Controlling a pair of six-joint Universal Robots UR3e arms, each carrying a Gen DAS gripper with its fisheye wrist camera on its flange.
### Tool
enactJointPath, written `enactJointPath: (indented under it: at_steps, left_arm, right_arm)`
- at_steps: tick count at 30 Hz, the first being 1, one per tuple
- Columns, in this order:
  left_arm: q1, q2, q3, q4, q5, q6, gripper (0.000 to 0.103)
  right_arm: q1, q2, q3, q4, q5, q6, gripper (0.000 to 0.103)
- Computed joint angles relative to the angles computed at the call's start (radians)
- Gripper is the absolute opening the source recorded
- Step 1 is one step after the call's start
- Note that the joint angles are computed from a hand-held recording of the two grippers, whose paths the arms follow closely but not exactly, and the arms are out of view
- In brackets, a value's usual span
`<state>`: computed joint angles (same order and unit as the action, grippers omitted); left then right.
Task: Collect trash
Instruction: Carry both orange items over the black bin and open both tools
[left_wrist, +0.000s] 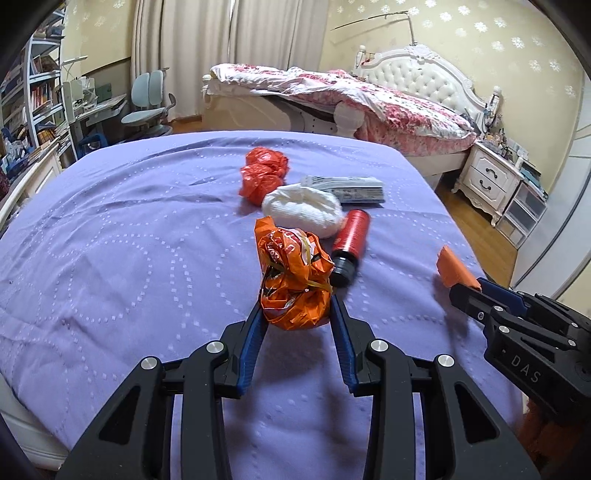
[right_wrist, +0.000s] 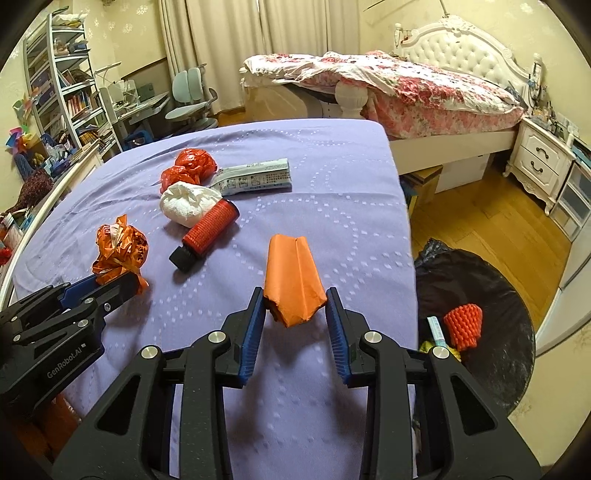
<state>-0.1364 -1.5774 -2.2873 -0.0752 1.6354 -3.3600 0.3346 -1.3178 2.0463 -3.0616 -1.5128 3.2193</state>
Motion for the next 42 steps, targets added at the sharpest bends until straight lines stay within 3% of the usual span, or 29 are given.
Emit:
enactJointPath:
  at_steps: [10, 22, 31, 42]
  left_arm:
    - [-0.181, -0.086, 0.089, 0.027, 0.072, -0.049, 0.037]
    - [-0.368, -0.306, 0.351, -0.009, 0.117, -0.058, 0.037]
    - [-0.445, -0.479, 0.608, -0.108, 0.134, -0.028, 0.037]
    - [-0.482, -0.626, 0.843, -0.218, 0.146, -0.010, 0.037]
  right_arm:
    - [-0.119, -0.198, 0.240, -0.077, 0.016, -0.017, 0.032]
    - [-0.415, -0.394, 0.469, -0.102, 0.116, -0.087, 0.032]
    - [-0.589, -0.421, 0.541, -0.121, 0.188, -0.142, 0.032]
    - [-0.692, -0.376, 0.551, -0.165, 0.232, -0.178, 0.033]
